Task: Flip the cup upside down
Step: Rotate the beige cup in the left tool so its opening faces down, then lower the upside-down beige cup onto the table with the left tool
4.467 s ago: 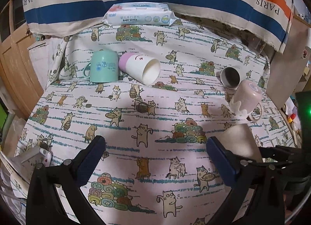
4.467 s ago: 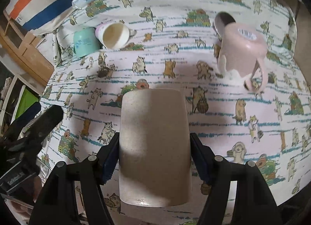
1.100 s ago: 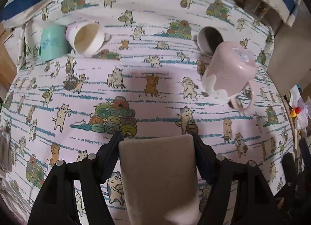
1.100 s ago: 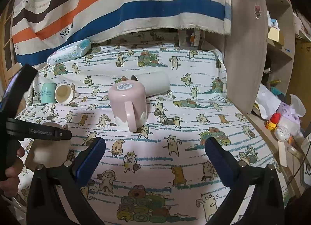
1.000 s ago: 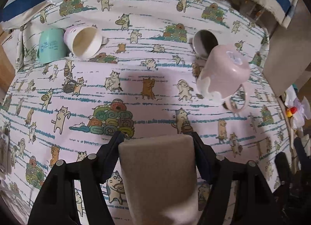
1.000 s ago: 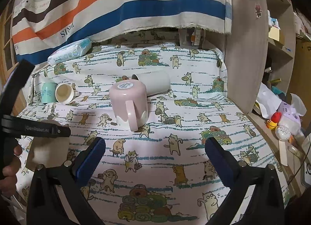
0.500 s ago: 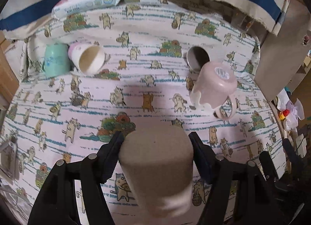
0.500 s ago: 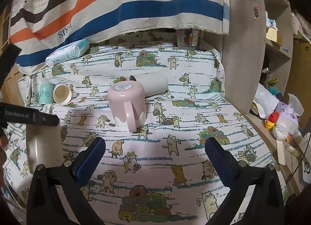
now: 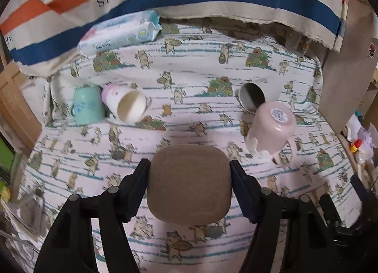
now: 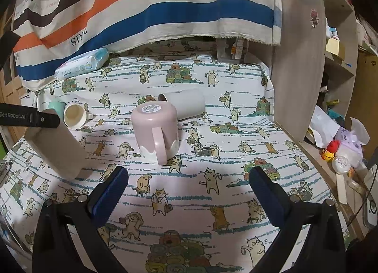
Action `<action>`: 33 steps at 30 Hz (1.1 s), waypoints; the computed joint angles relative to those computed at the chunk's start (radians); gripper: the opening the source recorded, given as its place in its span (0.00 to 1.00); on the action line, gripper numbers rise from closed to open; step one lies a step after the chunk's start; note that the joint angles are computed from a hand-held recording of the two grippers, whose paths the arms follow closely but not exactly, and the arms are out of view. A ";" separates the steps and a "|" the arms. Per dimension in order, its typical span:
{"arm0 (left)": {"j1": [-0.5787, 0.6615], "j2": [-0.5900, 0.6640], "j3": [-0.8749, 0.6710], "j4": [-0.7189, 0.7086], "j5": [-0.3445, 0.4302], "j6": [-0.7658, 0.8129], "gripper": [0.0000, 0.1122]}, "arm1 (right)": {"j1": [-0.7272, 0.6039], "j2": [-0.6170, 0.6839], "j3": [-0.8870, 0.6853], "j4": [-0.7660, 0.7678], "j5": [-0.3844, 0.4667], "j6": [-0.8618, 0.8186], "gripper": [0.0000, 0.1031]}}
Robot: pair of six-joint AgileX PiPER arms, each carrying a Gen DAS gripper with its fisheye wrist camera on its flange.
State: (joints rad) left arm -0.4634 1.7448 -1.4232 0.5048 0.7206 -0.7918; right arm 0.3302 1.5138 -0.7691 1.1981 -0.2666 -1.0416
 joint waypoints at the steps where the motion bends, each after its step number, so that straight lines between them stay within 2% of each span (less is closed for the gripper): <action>1: 0.002 0.000 0.003 0.013 -0.004 -0.009 0.59 | 0.003 0.003 -0.003 0.003 -0.001 -0.002 0.99; 6: 0.004 0.004 0.031 0.071 -0.032 -0.053 0.59 | 0.018 0.017 -0.014 0.005 -0.010 -0.004 0.99; 11: 0.042 0.016 0.075 0.033 -0.155 -0.023 0.59 | 0.028 0.029 -0.026 0.026 -0.015 -0.018 0.99; 17: 0.046 0.052 0.078 0.170 -0.176 -0.130 0.59 | 0.031 0.038 -0.039 0.037 -0.006 -0.027 0.99; 19: 0.060 0.063 0.069 0.134 -0.184 -0.088 0.59 | 0.034 0.041 -0.042 0.039 -0.007 -0.027 0.99; 24: 0.048 0.073 0.063 0.168 -0.172 -0.090 0.59 | 0.022 0.045 -0.053 0.039 0.025 -0.025 0.99; 28: 0.045 0.087 0.052 0.185 -0.171 -0.099 0.71 | 0.026 0.049 -0.060 0.041 0.026 -0.024 0.99; 31: 0.028 0.083 0.080 0.338 -0.181 -0.225 0.79 | 0.030 0.043 -0.054 -0.004 0.022 0.020 0.99; 33: 0.026 0.065 0.116 0.420 -0.212 -0.297 0.81 | 0.033 0.033 -0.040 -0.079 0.015 0.094 0.99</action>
State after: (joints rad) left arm -0.4376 1.8097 -1.3073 0.9243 0.5088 -1.0890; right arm 0.3632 1.5464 -0.8095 1.1187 -0.2512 -0.9476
